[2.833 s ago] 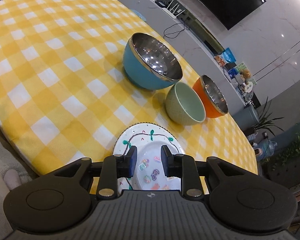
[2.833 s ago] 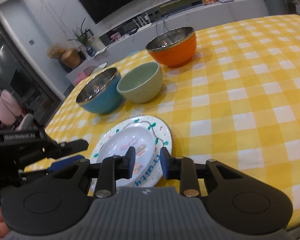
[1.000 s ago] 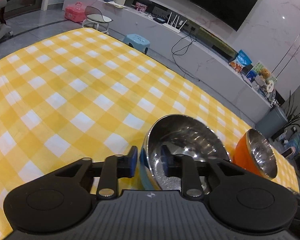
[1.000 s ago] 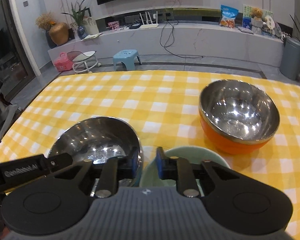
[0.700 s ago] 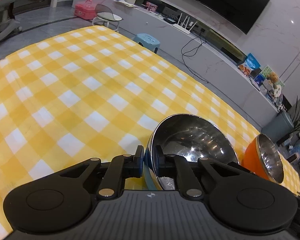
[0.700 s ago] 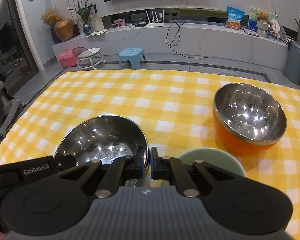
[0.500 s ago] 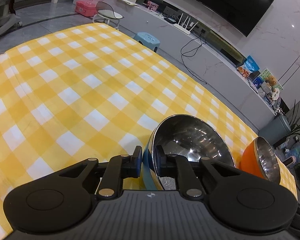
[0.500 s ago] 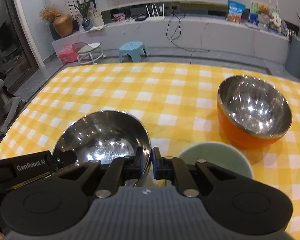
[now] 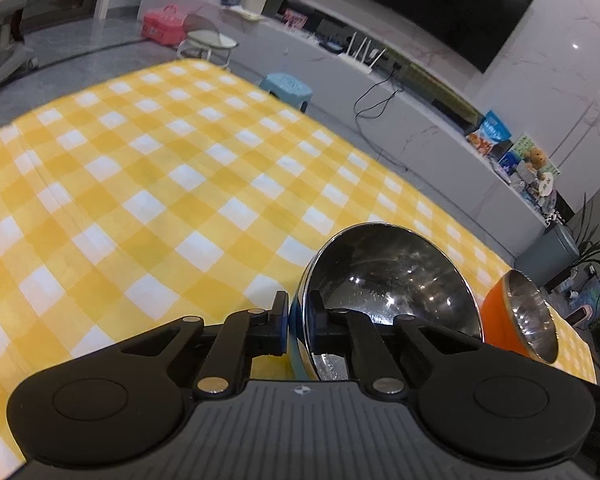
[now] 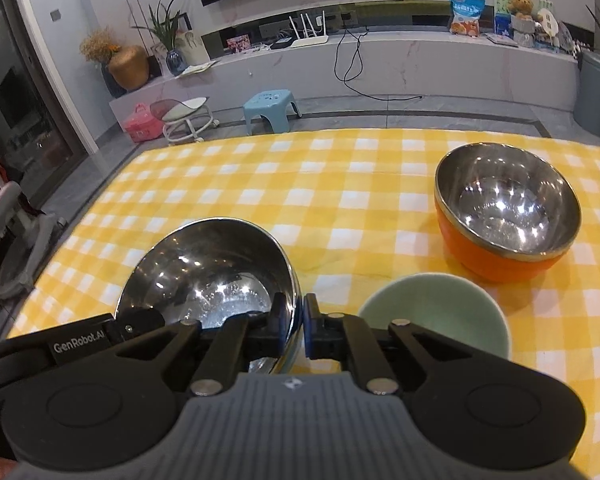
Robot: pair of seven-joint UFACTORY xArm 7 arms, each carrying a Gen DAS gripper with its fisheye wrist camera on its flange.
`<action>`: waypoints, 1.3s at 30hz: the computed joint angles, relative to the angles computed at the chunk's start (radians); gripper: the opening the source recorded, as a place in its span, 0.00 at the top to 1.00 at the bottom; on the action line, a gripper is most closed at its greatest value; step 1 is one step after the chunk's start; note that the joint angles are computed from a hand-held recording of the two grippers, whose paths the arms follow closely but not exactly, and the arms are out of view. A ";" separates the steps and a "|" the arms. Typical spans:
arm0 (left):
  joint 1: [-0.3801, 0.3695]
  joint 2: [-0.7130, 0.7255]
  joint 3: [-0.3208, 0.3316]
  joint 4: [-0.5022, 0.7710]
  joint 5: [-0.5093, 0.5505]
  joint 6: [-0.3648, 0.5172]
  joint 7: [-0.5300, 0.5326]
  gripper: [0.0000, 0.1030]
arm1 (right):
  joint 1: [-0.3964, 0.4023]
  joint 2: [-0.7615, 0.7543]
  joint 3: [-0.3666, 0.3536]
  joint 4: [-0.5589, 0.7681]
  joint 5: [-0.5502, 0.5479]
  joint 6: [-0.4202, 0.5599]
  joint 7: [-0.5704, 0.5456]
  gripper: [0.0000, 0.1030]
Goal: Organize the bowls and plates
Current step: 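Close both grippers on the blue bowl rim and lift it, then carry the blue bowl beside the plate stack and lower it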
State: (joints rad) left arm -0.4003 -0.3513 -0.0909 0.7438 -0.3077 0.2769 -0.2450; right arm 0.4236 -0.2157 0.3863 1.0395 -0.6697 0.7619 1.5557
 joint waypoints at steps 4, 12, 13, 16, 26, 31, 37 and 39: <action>-0.021 -0.034 0.007 0.002 -0.013 0.035 0.022 0.92 | 0.004 -0.060 0.012 -0.027 0.018 0.022 0.016 0.94; -0.038 -0.157 -0.060 -0.004 0.041 0.086 -0.033 0.92 | -0.025 -0.315 0.076 -0.153 0.114 0.070 0.048 0.94; -0.045 -0.168 -0.068 -0.001 0.047 0.096 -0.042 0.92 | -0.026 -0.357 0.083 -0.173 0.133 0.079 0.049 0.94; -0.063 -0.202 -0.104 0.001 0.066 0.113 -0.078 0.92 | -0.025 -0.487 0.097 -0.233 0.194 0.110 0.046 0.94; -0.178 -0.206 -0.203 0.000 0.071 0.164 -0.210 0.92 | 0.008 -0.932 0.129 -0.429 0.410 0.299 0.018 0.93; -0.204 -0.176 -0.252 0.010 0.112 0.193 -0.278 0.92 | 0.020 -1.107 0.136 -0.512 0.520 0.376 0.014 0.92; -0.216 -0.125 -0.292 0.031 0.164 0.234 -0.372 0.92 | 0.024 -1.258 0.149 -0.607 0.631 0.429 -0.001 0.92; -0.221 -0.110 -0.295 0.038 0.179 0.247 -0.391 0.92 | 0.023 -1.290 0.147 -0.630 0.657 0.437 -0.004 0.91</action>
